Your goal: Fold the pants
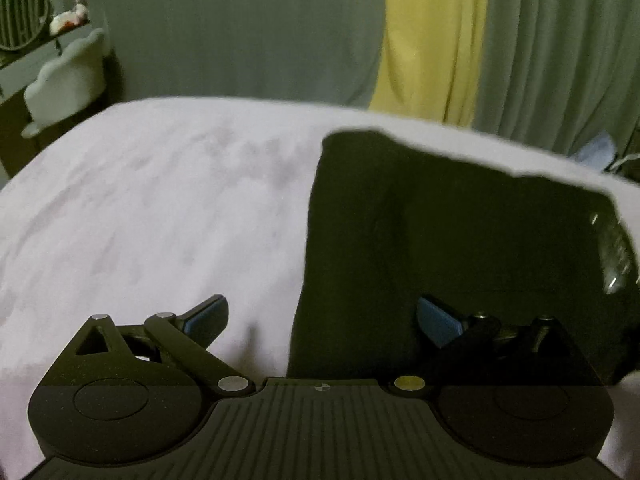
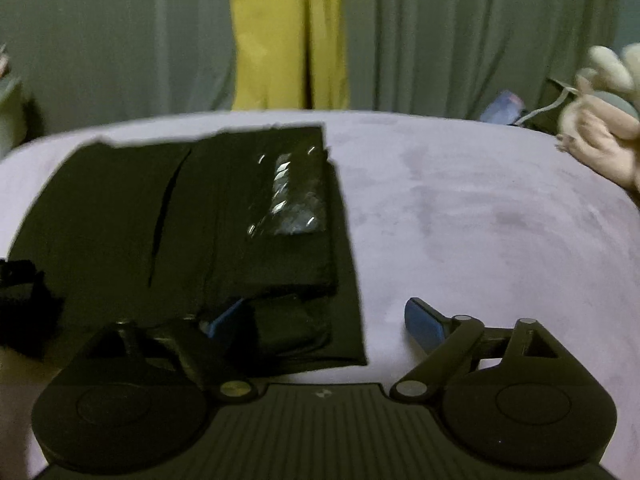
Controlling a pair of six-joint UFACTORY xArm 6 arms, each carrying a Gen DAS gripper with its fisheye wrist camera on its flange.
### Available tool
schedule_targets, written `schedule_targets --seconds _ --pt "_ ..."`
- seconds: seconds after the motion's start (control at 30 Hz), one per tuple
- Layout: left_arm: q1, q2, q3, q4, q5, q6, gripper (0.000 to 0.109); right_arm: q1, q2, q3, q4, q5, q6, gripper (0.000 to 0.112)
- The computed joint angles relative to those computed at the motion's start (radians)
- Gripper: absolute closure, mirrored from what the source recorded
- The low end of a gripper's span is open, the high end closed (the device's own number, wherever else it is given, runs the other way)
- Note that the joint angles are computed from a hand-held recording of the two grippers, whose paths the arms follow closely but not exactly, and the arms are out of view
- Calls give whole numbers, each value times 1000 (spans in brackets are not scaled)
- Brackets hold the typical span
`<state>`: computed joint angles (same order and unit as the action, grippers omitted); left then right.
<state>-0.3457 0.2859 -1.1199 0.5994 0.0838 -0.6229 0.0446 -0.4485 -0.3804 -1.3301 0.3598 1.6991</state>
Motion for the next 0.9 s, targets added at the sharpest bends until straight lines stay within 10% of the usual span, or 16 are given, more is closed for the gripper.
schedule_targets --seconds 0.17,0.33,0.73,0.9 --pt "-35 117 -163 -24 33 40 6 38 46 -105 -195 29 125 46" --pt "-47 262 -376 219 141 -111 6 25 303 -341 -150 32 -58 62" --pt "-71 547 -777 -169 273 260 6 8 669 -696 23 144 -416 62" --pt "-60 479 -694 -303 278 267 6 -19 623 -652 -6 86 -380 61"
